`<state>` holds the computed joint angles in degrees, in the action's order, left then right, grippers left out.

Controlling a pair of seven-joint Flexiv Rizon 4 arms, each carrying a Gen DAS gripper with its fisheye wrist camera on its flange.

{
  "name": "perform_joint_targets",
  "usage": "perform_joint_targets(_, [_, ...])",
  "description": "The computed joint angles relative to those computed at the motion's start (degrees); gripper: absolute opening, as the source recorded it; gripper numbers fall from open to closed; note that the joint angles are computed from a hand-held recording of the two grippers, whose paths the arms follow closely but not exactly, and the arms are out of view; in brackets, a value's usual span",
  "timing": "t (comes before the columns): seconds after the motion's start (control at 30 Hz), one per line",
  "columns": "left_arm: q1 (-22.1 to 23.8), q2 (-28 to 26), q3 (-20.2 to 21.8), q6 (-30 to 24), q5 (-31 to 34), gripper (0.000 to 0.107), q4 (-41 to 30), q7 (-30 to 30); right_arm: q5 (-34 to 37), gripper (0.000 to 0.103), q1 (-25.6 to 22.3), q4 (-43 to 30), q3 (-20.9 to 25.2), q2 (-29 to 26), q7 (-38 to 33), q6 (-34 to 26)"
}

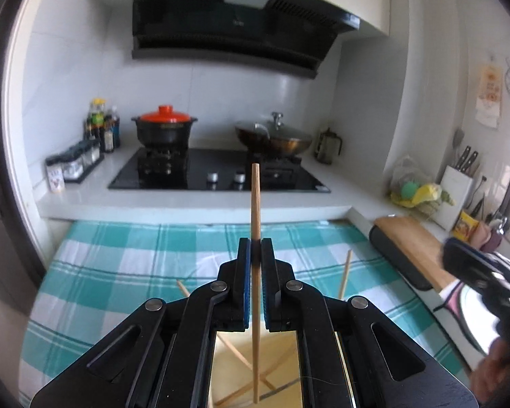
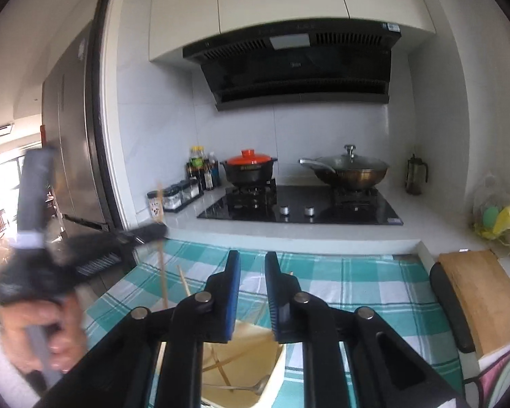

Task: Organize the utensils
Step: 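Open both tools to drop the spoon and chopstick into the holder, then move the left tool to the large steel spoon while the right tool approaches a chopstick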

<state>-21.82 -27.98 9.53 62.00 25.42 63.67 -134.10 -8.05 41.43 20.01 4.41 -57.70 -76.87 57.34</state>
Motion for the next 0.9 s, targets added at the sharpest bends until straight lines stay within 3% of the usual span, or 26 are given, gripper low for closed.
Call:
perform_joint_targets(0.17, [-0.13,-2.67,0.09,-0.61,-0.1,0.006,-1.14,0.7,1.18,0.015,-1.35,15.71,0.87,7.61,1.63,6.52])
perform_joint_targets(0.23, [0.43,-2.83,-0.72,-0.93,-1.54,0.014,-0.39,1.99,0.89,0.015,-2.03,21.43,1.55,10.35,2.22,8.59])
perform_joint_targets(0.3, [0.77,-2.13,-1.33,-1.0,-3.12,0.047,1.5,2.44,0.43,0.016,-2.76,26.1,2.5,12.67,2.86,9.82])
perform_joint_targets(0.37, [0.62,-0.25,-1.18,0.23,-3.97,0.066,4.68,0.75,-0.19,0.016,-3.34,28.87,3.36,14.18,3.37,9.55])
perform_joint_targets(0.43, [0.97,2.59,-1.9,0.86,-5.26,0.068,8.93,0.76,-0.35,0.016,-4.16,32.43,4.49,16.19,3.5,9.01])
perform_joint_targets(0.53, [1.54,7.5,-3.58,-3.74,-7.95,0.071,15.22,2.43,-0.38,0.018,-5.36,38.37,5.87,19.46,3.25,7.89])
perform_joint_targets(0.57, [1.85,9.4,-4.26,-6.0,-8.92,0.074,17.7,2.89,-0.13,0.021,-5.95,41.18,6.56,21.03,3.02,7.17])
perform_joint_targets(0.63, [2.54,12.82,-5.81,-10.14,-10.57,0.076,22.16,3.99,0.87,0.04,-7.24,46.55,8.08,23.91,2.66,5.8])
perform_joint_targets(0.67, [2.69,15.49,-6.7,-12.97,-11.71,0.076,26.09,4.81,1.39,0.042,-7.78,48.36,8.74,24.85,2.42,5.33])
perform_joint_targets(0.8, [2.44,21.7,-9.8,-19.71,-11.33,0.076,35.45,2.74,3.95,0.042,-9.99,60.3,11.13,30.76,1.12,2.94])
perform_joint_targets(0.9, [1.65,24.97,-12.47,-20.38,-10.24,0.076,41.55,-2.84,3.32,0.042,-10.01,70.22,10.75,35.35,3.08,4.75])
